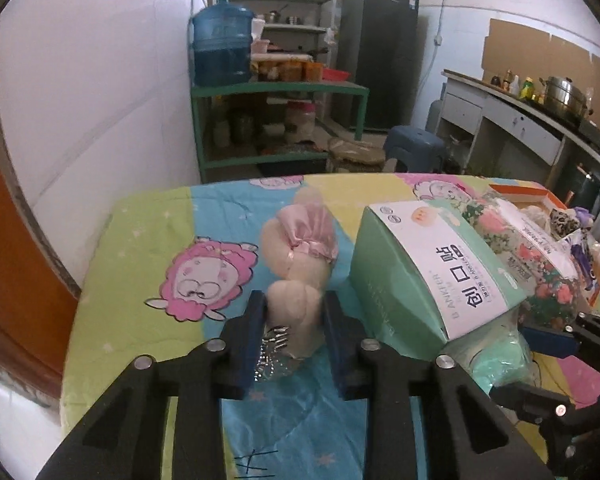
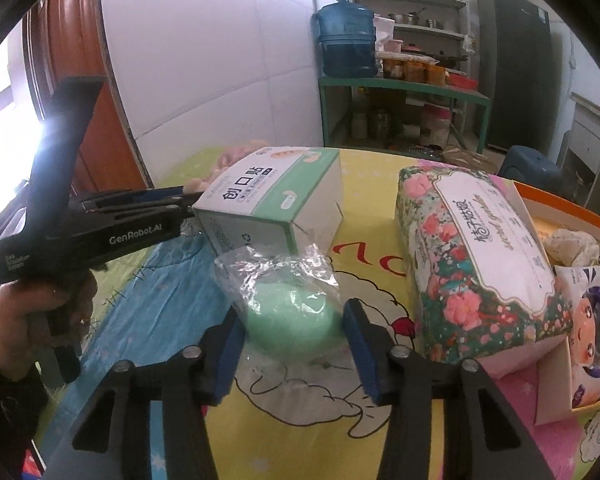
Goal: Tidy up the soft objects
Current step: 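Grasp the pink plush bunny with the left tool while the right tool grasps the wrapped green ball, then carry the plush bunny and green ball over the box with both tools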
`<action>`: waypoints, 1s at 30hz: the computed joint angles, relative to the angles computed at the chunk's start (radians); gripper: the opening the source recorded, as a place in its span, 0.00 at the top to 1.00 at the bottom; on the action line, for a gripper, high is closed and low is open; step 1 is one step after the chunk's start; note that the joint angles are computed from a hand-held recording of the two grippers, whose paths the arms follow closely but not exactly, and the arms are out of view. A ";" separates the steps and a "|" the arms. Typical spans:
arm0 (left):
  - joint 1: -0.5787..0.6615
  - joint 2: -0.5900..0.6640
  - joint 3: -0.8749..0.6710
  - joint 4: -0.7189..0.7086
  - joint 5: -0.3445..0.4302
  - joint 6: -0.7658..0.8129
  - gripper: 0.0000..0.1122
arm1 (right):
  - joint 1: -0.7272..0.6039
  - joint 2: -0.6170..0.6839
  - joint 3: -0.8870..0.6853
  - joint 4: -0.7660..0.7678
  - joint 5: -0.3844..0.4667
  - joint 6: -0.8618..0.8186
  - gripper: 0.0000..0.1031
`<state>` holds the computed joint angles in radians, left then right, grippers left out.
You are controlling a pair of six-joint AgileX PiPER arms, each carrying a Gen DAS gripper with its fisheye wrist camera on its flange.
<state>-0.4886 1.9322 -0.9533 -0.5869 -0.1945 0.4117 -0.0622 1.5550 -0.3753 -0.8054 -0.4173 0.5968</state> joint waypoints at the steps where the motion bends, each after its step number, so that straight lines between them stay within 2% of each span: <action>1: -0.007 -0.005 0.010 0.012 -0.013 -0.013 0.75 | -0.010 0.004 -0.001 -0.025 -0.012 0.021 0.54; 7: -0.030 -0.049 0.091 0.049 -0.089 -0.092 0.75 | -0.036 -0.005 0.034 -0.060 -0.061 0.041 0.55; 12: -0.071 -0.105 0.168 -0.110 -0.172 0.016 0.75 | -0.061 -0.035 0.073 -0.086 -0.085 0.045 0.56; 14: -0.078 -0.138 0.206 -0.086 -0.198 -0.023 0.75 | -0.064 -0.049 0.084 -0.084 -0.089 0.042 0.56; 17: -0.113 -0.193 0.264 -0.122 -0.250 -0.027 0.75 | -0.074 -0.087 0.102 -0.106 -0.094 0.062 0.56; 24: -0.260 -0.327 0.347 -0.327 -0.362 0.098 0.75 | -0.147 -0.228 0.141 -0.281 -0.112 0.204 0.56; 30: -0.350 -0.413 0.363 -0.438 -0.388 0.157 0.75 | -0.236 -0.347 0.149 -0.444 -0.144 0.349 0.56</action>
